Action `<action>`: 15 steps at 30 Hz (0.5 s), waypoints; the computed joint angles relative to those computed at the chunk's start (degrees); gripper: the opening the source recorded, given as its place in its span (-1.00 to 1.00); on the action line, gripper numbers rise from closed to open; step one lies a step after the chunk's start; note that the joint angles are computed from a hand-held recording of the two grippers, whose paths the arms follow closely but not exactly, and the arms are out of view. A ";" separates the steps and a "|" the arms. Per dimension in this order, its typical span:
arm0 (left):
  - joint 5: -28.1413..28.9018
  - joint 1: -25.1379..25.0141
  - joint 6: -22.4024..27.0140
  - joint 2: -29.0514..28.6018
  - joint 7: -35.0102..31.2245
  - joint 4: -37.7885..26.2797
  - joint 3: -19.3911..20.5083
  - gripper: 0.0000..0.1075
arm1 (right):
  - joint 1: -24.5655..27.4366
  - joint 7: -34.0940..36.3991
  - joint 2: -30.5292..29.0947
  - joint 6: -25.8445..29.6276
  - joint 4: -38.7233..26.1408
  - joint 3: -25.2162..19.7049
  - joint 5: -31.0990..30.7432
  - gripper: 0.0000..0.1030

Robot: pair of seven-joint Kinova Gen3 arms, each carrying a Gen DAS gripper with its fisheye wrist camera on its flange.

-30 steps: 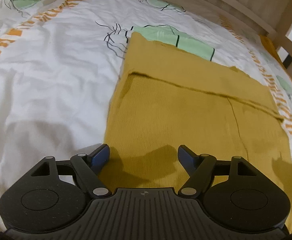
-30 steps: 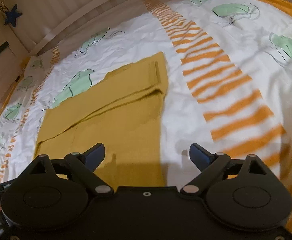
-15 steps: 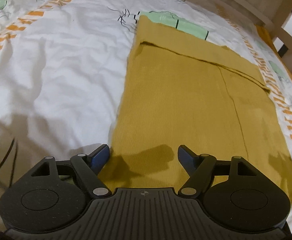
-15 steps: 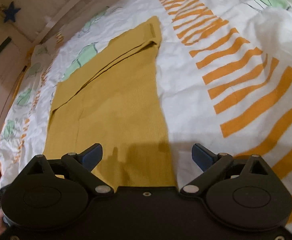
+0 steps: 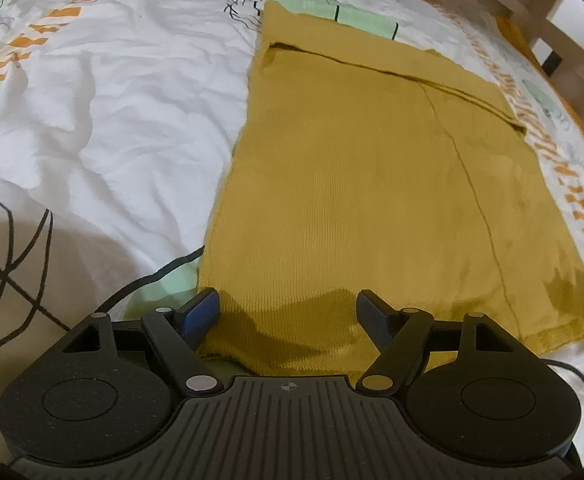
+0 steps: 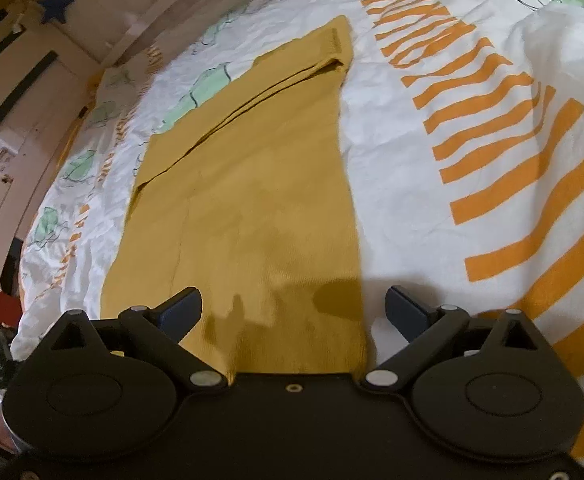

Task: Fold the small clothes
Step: 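Move both open grippers to the sweater hem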

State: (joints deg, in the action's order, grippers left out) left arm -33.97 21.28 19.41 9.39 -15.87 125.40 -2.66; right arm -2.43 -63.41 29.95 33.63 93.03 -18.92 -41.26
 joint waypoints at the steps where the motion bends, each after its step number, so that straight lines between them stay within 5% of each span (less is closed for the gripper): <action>1: -0.25 0.12 0.07 0.21 -0.02 -0.07 0.01 0.38 | -0.16 -0.18 0.16 0.78 -0.39 0.27 0.46 0.92; 7: -0.48 0.35 -0.13 0.40 0.07 0.05 -0.15 0.41 | -2.44 -0.36 1.03 8.40 -4.01 2.37 5.36 0.98; 15: 0.25 0.35 -1.27 0.75 -0.92 0.17 -0.60 0.53 | -1.93 -0.09 1.94 10.63 -4.92 2.72 3.94 0.99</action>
State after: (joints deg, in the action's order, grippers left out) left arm -33.72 21.62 18.14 10.13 -16.79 125.57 -3.26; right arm -4.37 -63.50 31.89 44.26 88.11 -16.21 -37.32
